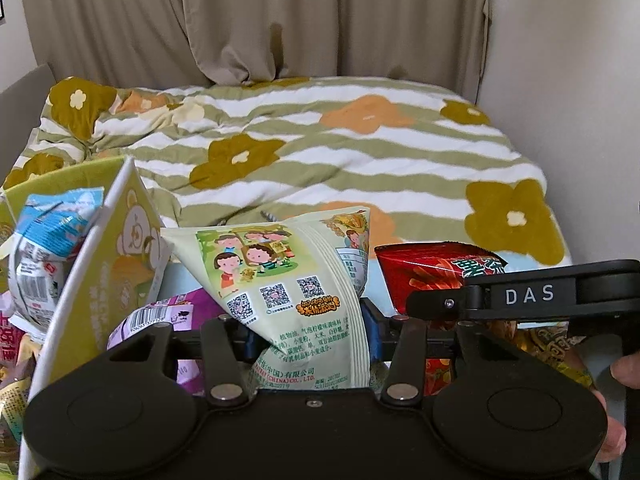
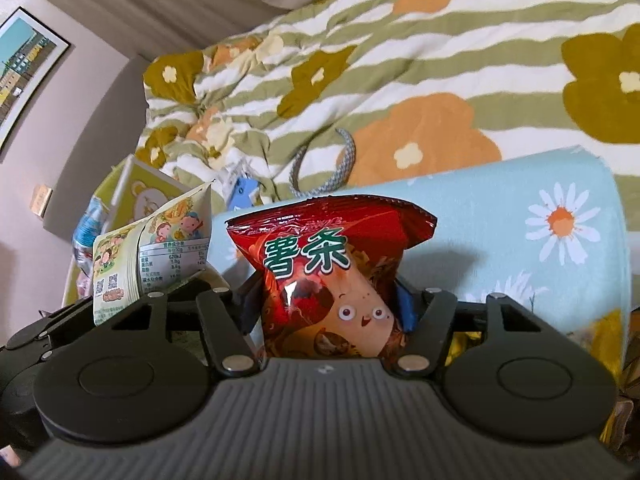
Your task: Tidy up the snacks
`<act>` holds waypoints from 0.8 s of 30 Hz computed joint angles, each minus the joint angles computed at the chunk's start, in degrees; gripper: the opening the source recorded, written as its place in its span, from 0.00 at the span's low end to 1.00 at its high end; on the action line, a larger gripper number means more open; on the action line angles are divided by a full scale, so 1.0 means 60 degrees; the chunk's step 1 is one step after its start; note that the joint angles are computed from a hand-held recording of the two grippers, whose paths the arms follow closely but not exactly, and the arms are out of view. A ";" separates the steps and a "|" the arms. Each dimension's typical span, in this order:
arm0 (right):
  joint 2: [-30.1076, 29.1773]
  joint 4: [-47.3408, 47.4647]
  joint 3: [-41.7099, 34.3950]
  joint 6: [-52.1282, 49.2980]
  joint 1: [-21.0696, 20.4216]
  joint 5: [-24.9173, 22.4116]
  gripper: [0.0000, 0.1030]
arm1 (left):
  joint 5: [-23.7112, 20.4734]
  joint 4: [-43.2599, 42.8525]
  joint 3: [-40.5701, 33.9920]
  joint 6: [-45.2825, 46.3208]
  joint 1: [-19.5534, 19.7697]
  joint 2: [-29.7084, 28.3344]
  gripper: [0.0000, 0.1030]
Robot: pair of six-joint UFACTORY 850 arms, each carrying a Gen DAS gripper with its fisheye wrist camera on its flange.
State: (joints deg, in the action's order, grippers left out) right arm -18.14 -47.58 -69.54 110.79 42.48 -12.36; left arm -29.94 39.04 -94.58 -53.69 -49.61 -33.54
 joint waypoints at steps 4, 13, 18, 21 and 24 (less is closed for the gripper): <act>0.0283 -0.1036 0.0045 0.1149 0.0213 -0.0461 0.76 | 0.0263 0.0412 0.0232 -0.0345 -0.0066 0.0320 0.49; 0.0755 -0.2436 -0.0093 0.2552 0.0861 -0.1712 0.76 | 0.0849 0.2094 0.1131 -0.1923 -0.0171 0.1300 0.49; 0.0738 -0.2818 -0.0528 0.2697 0.1248 -0.2333 0.76 | 0.0959 0.3111 0.1846 -0.3008 -0.0090 0.2096 0.49; 0.0540 -0.2873 -0.1041 0.2517 0.1434 -0.2544 0.76 | 0.0870 0.3660 0.2248 -0.3578 0.0041 0.2615 0.49; 0.0181 -0.2710 -0.1737 0.2031 0.1596 -0.2735 0.76 | 0.0711 0.4102 0.2670 -0.3995 0.0242 0.3167 0.49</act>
State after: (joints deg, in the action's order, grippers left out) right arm -17.06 -63.83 -79.96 122.98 52.06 -28.77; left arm -25.67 63.65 -78.56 -77.66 -48.16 -14.54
